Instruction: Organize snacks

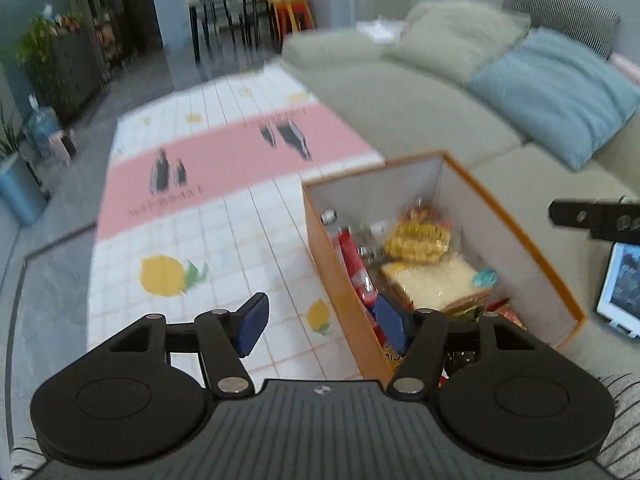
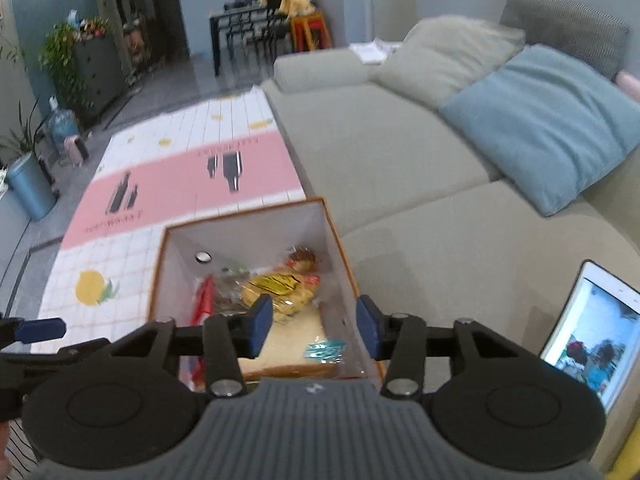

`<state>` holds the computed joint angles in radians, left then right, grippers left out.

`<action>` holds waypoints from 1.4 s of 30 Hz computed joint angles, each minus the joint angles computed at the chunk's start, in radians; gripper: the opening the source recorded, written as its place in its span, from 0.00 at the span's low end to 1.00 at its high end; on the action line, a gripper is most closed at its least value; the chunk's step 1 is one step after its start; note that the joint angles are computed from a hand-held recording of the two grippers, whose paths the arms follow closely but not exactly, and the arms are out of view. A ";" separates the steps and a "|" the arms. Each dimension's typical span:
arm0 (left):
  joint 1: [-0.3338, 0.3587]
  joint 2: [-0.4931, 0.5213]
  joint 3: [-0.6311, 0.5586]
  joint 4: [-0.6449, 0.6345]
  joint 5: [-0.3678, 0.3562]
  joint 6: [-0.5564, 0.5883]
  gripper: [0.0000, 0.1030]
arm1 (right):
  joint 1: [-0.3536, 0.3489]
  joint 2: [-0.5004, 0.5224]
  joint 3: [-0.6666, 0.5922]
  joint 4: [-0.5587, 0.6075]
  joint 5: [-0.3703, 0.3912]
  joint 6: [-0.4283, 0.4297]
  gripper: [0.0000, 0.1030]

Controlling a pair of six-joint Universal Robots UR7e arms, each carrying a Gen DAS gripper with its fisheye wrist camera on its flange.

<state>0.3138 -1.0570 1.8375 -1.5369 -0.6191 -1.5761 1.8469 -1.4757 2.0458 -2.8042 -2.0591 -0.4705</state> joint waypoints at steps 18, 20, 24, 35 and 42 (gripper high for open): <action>-0.168 -0.114 0.206 0.025 0.008 -0.346 0.80 | 0.103 -0.134 0.383 -0.188 -0.132 0.081 0.46; -0.178 -0.120 0.230 -0.008 0.006 -0.351 0.81 | 0.113 -0.122 0.398 -0.200 -0.133 0.062 0.46; -0.182 -0.111 0.239 -0.032 -0.029 -0.356 0.86 | 0.129 -0.126 0.416 -0.222 -0.113 0.056 0.46; -0.178 -0.090 0.253 -0.088 -0.058 -0.317 0.87 | 0.114 -0.148 0.427 -0.228 -0.067 0.049 0.45; -0.184 -0.069 0.256 -0.094 -0.023 -0.322 0.89 | 0.094 -0.157 0.442 -0.267 -0.049 0.024 0.44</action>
<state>0.1294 -1.1258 2.0936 -1.6304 -0.6419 -1.8982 1.9408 -1.6328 2.4882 -3.0709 -2.1076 -0.4467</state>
